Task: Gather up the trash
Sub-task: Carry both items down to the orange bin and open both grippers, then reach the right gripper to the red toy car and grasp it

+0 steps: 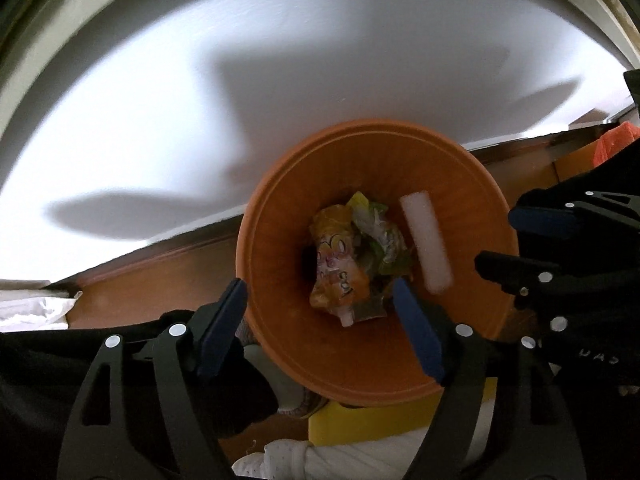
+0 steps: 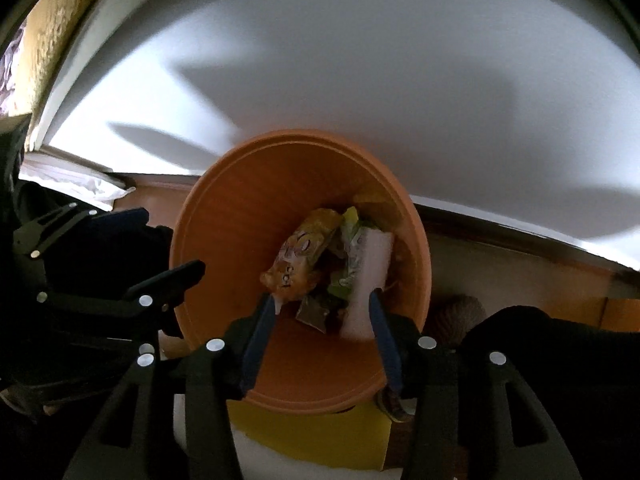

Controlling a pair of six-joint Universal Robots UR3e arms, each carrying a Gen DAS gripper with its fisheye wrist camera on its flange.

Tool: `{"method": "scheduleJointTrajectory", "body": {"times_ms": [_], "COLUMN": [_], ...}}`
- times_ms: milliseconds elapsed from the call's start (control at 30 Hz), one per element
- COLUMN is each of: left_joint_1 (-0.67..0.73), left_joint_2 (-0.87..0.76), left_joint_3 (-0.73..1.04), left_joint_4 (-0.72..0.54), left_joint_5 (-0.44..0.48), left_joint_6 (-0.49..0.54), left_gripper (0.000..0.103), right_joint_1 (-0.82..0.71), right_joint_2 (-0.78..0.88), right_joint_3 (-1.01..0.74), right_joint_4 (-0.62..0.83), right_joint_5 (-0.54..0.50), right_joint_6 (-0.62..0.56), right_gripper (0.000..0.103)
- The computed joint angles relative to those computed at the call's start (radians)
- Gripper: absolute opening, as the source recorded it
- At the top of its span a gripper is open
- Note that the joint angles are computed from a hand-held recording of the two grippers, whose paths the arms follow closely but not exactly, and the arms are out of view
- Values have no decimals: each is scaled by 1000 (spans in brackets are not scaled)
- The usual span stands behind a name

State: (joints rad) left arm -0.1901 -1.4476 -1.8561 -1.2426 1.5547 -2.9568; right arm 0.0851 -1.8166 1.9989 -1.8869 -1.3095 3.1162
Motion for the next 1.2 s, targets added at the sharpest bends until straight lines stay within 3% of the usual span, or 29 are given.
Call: {"method": "scheduleJointTrajectory", "body": {"times_ms": [333, 567, 700, 733, 833, 867, 933, 1000, 1067, 1133, 1200], "left_joint_1": [0, 84, 176, 202, 292, 307, 305, 275, 219, 192, 176], "left_joint_2": [0, 131, 289, 316, 353, 344, 296, 204, 51, -98, -219], "left_joint_3": [1, 1, 35, 52, 147, 182, 240, 316, 443, 603, 731], "left_joint_4": [3, -76, -147, -166, -210, -192, -97, -2, 96, 106, 110], "left_joint_5": [-6, -120, -220, -244, -342, -363, -386, -370, -318, -297, -290], "left_joint_6": [-3, 86, 187, 211, 274, 274, 243, 196, 127, 94, 71], "left_gripper": [74, 74, 74, 74, 77, 83, 85, 87, 87, 87, 87], "right_joint_1": [-71, -143, -274, -354, -530, -559, -585, -523, -427, -343, -312], "right_joint_2": [-98, -263, -414, -445, -434, -403, -297, -189, -12, 174, 347], "right_joint_3": [44, 5, -113, -192, -397, -463, -586, -646, -744, -880, -1047], "right_joint_4": [47, 188, 392, 501, 707, 723, 670, 502, 290, 148, 124], "right_joint_5": [16, 51, 109, 160, 275, 309, 367, 342, 261, 160, 110], "right_joint_6": [-36, -121, -299, -405, -617, -643, -649, -565, -480, -434, -444], "right_gripper": [57, 61, 66, 66, 68, 69, 72, 72, 72, 72, 72]}}
